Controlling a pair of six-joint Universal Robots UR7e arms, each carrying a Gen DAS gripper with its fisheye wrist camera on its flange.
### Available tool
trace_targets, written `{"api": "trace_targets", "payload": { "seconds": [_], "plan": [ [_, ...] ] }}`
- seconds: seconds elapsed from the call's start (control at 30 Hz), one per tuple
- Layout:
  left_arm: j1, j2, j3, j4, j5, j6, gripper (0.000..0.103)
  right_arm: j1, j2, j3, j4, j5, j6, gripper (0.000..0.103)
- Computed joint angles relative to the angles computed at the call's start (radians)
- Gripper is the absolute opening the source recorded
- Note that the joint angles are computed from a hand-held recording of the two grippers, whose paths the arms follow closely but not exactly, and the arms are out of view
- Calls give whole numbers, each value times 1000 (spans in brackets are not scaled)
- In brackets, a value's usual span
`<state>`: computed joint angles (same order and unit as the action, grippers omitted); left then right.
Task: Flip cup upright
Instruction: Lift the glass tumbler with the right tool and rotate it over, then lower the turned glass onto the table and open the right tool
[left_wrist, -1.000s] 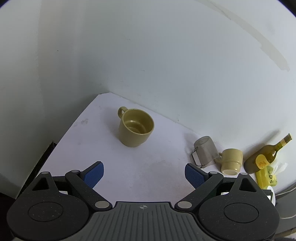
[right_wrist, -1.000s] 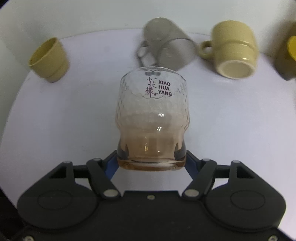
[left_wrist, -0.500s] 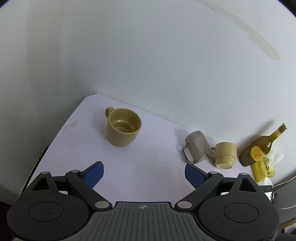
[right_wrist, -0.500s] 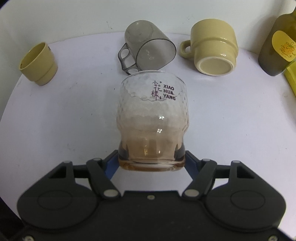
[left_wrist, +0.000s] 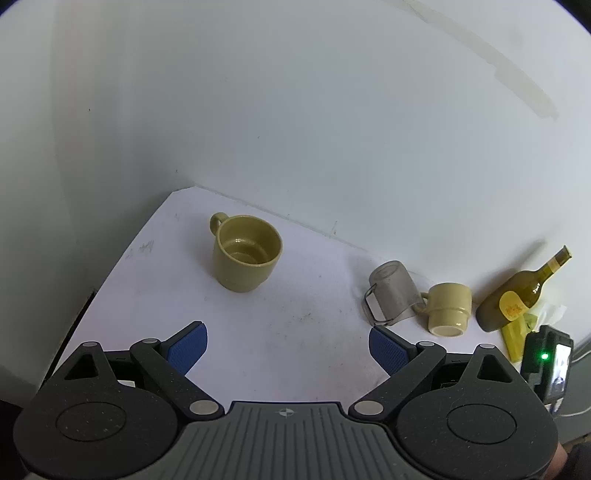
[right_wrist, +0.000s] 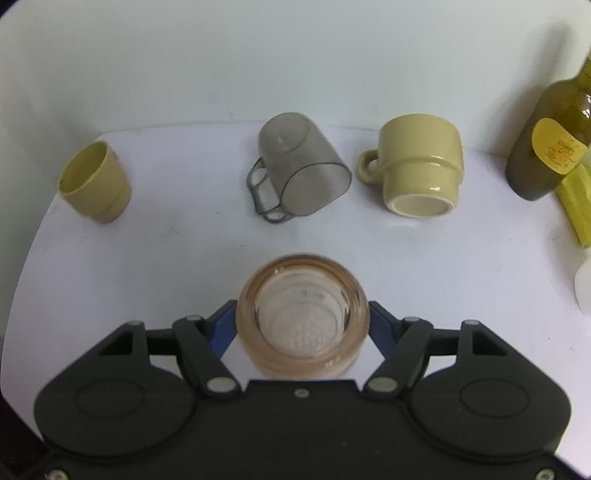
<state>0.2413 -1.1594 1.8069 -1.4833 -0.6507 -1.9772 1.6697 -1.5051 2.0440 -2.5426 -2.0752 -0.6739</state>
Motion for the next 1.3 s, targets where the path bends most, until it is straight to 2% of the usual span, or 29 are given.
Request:
{"api": "trace_targets", "payload": {
  "seconds": [0.3, 0.37, 0.43, 0.47, 0.53, 0.57, 0.67, 0.73, 0.9, 1.03, 1.17, 1.23, 1.27, 1.3],
  "plan": [
    [-5, -7, 3, 21, -7, -25, 95, 1, -2, 15, -11, -7, 6, 71],
    [-5, -7, 4, 21, -8, -22, 95, 3, -18, 33, -42, 4, -36, 72],
    [-5, -8, 5, 21, -9, -23, 95, 4, -43, 55, -83, 26, -86, 77],
    [-4, -9, 7, 18, -10, -23, 95, 6, -48, 57, -87, 30, -96, 81],
    [-2, -8, 6, 12, -13, -19, 95, 5, -77, 58, -47, 48, -104, 81],
    [-2, -9, 7, 11, -13, -18, 95, 3, -81, 53, -29, 48, -91, 80],
    [1, -3, 7, -15, -11, 14, 95, 4, -78, 46, -10, 27, -68, 68],
    [1, -2, 10, -27, -12, 30, 95, 9, -66, 52, -39, 8, -97, 68],
    [3, 9, 4, -45, -21, 49, 95, 11, -28, 36, -74, 20, -97, 67],
    [12, 29, -21, -47, -48, 54, 96, 30, 28, -22, -42, -3, -48, 68],
    [22, 62, -68, 0, -81, 48, 102, 39, 0, -24, -30, 12, -30, 64],
    [26, 78, -84, 8, -91, 66, 103, 46, -41, -42, 40, 27, -5, 66],
    [29, 96, -104, 23, -96, 76, 103, 46, -42, -45, 46, 28, -3, 71],
    [33, 112, -124, 41, -102, 80, 103, 50, -57, -55, 77, 30, 9, 82]
  ]
}}
